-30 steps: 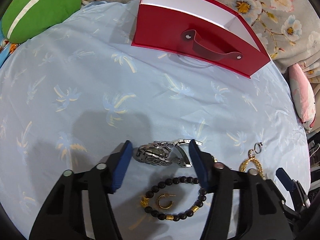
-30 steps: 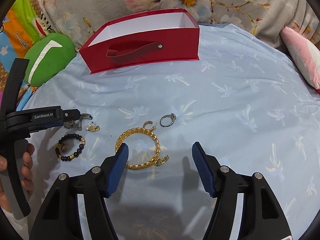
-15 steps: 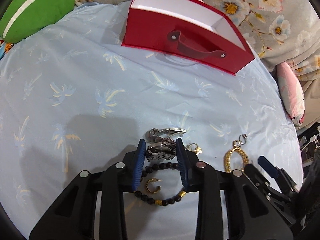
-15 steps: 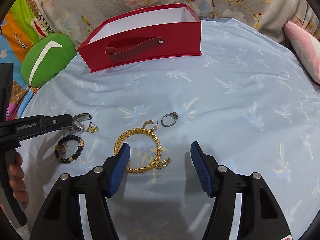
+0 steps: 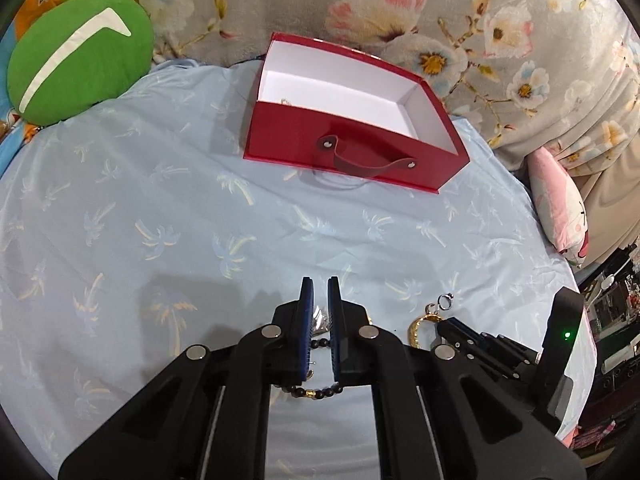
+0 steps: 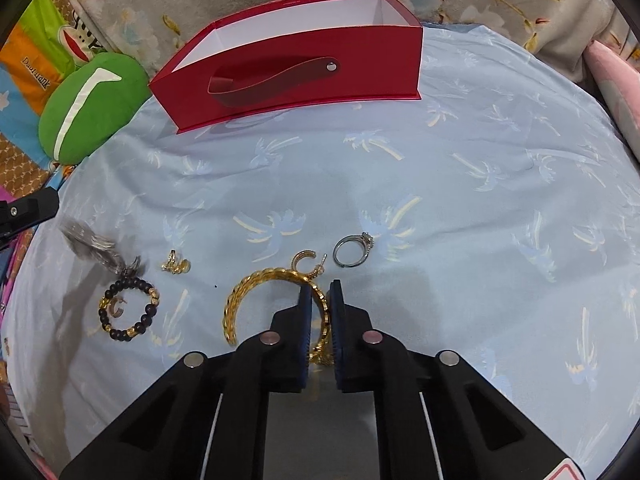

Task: Organize jewelry
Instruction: 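Grasp the gold chain bracelet with the right tool while the left tool grasps the silver watch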

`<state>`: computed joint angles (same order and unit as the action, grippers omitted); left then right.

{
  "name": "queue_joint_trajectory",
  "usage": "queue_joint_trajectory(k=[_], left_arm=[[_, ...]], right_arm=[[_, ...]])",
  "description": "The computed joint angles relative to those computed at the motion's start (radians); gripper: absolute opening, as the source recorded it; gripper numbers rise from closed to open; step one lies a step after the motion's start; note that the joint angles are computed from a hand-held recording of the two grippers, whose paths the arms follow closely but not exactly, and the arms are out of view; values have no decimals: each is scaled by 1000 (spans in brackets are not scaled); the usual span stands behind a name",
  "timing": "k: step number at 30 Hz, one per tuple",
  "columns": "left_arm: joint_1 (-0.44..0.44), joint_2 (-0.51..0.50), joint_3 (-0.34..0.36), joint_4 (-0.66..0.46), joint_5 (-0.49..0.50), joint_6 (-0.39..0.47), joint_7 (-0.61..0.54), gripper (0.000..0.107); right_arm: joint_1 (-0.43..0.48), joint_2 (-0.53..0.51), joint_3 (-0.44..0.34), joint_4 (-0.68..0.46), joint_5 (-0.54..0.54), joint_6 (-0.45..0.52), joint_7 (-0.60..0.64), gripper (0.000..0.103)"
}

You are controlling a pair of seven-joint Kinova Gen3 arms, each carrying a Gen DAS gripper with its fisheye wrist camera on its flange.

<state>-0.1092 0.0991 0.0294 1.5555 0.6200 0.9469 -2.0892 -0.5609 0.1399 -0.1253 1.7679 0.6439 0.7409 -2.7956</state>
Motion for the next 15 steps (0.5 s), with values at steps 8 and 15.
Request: queue_joint_trajectory(k=[8, 15], left_arm=[[9, -8, -4, -7, -22, -13, 9, 7], [36, 19, 10, 26, -131, -29, 39, 58]], right_arm=[[-1, -25, -8, 19, 28, -15, -33, 5], [12, -37, -18, 36, 16, -32, -34, 5]])
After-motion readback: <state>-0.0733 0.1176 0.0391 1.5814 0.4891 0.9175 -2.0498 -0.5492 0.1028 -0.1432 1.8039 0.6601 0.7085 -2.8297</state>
